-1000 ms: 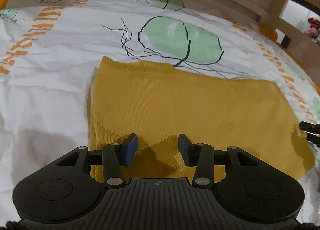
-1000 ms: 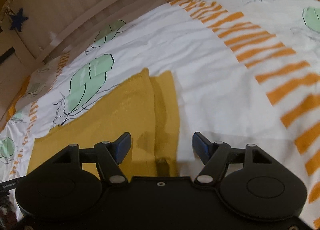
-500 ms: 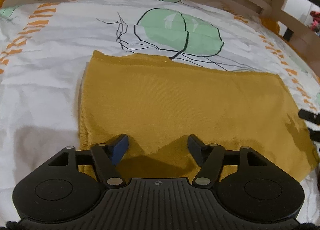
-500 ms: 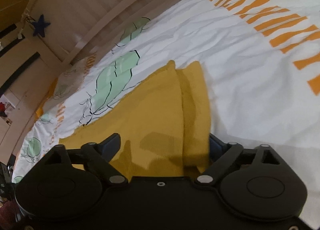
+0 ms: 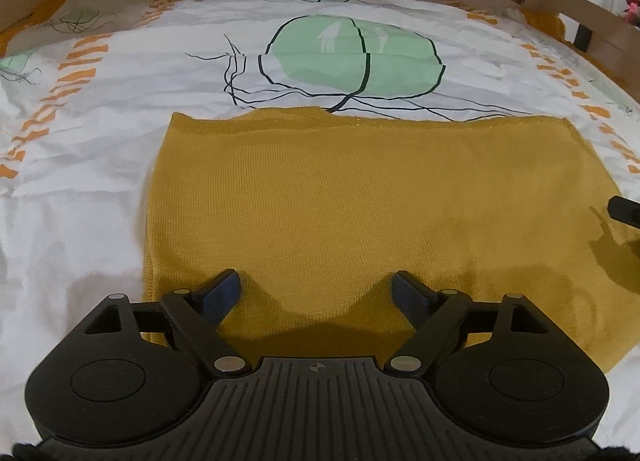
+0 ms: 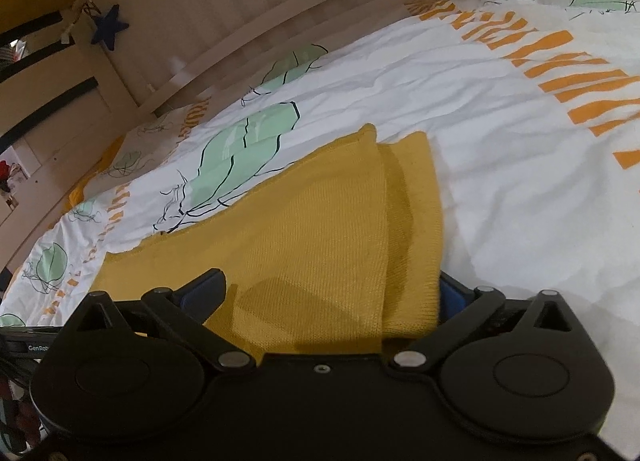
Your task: Fold small clothes
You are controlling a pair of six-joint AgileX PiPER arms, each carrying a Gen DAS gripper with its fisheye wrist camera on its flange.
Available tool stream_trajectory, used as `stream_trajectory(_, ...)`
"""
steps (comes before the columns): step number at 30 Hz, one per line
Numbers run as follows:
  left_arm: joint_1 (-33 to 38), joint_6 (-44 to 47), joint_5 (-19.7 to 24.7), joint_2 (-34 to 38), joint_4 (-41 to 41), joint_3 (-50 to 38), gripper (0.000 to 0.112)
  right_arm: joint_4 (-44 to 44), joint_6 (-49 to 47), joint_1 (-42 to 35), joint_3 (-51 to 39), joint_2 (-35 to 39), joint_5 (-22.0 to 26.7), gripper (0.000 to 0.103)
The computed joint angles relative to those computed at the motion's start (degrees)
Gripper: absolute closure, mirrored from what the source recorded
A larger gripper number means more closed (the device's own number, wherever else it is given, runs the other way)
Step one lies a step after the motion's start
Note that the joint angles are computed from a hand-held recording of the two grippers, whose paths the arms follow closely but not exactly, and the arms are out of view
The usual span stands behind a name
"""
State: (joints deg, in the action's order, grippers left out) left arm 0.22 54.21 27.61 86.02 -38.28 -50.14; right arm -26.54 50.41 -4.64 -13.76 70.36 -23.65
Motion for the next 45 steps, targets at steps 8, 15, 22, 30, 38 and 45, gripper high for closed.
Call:
stream_trajectory(8,-3.0,-6.4,-4.6,-1.2,5.4,2.0,0.021,2.2,-2.2,0.3,0.7,0.3,-1.3,0.0)
stream_trajectory(15,-5.5,-15.1,-6.9,-1.5,13.0,2.5,0.016,0.7,-0.8,-0.8,1.2,0.5,-3.0,0.0)
stream_trajectory(22,-8.6,-33.9,-7.7,-1.7,27.5,2.3,0.01,-2.4,1.8,-2.8,2.0,0.9,-5.6,0.0)
stream_trajectory(30,-10.2,-42.8,-0.3,-0.5,35.3,-3.4,0.013,-3.8,3.1,-3.8,2.3,1.2,-7.1,0.0)
stream_trajectory(38,-16.0,-52.3,3.8,2.6,41.9,-10.3,0.013,-6.2,4.7,-5.6,2.7,1.7,-9.1,0.0)
stream_trajectory(45,-19.7,-60.1,5.3,6.6,48.4,-14.5,0.013,-6.4,4.9,-5.8,2.9,1.8,-9.7,0.0)
